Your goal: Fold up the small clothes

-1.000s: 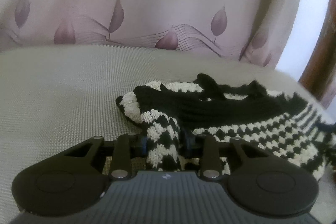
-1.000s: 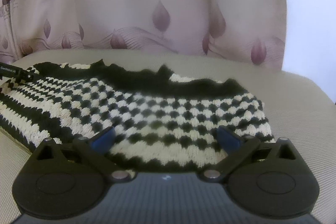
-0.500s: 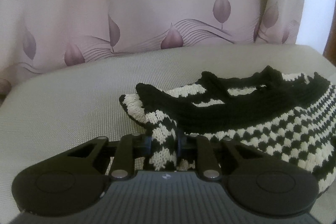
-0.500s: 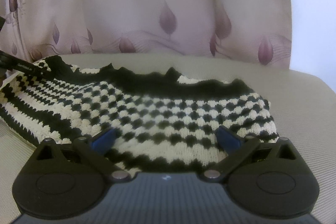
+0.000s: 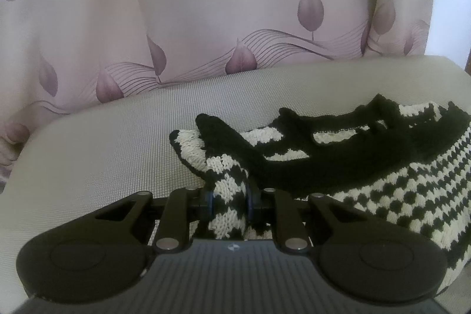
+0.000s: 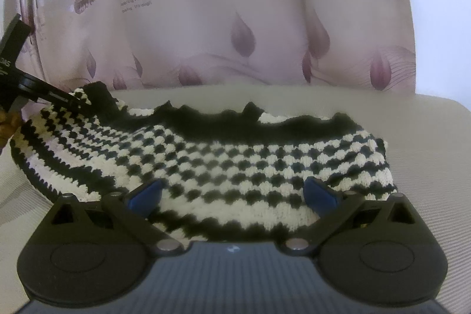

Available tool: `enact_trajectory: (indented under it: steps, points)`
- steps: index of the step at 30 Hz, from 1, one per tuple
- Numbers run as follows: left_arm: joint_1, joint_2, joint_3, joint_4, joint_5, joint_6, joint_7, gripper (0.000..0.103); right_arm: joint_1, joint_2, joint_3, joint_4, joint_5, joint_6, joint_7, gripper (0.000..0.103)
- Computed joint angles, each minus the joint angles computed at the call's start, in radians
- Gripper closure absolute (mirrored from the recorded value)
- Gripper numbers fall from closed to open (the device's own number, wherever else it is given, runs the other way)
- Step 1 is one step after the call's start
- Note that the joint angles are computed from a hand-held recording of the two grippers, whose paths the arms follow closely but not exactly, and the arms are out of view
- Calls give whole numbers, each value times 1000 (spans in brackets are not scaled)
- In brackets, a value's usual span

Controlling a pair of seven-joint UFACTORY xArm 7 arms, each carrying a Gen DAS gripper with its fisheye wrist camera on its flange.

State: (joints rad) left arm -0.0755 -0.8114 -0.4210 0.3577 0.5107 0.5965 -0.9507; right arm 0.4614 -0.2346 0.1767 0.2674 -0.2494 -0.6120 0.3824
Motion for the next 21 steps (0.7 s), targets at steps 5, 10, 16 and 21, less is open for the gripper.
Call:
enact_trajectory:
  steps: [5, 10, 16, 21]
  points:
    - [1, 27, -12, 32, -3, 31, -17, 84, 2, 4, -26, -2, -49, -22, 36, 0]
    - [-10, 45, -9, 56, -2, 45, -33, 84, -4, 10, -32, -2, -75, -40, 60, 0]
    - [-17, 81, -23, 98, 6, 70, -60, 84, -13, 13, -54, -7, -133, -69, 110, 0]
    - [-26, 112, -29, 126, 14, 78, -104, 84, -28, 19, -66, -7, -180, -94, 151, 0]
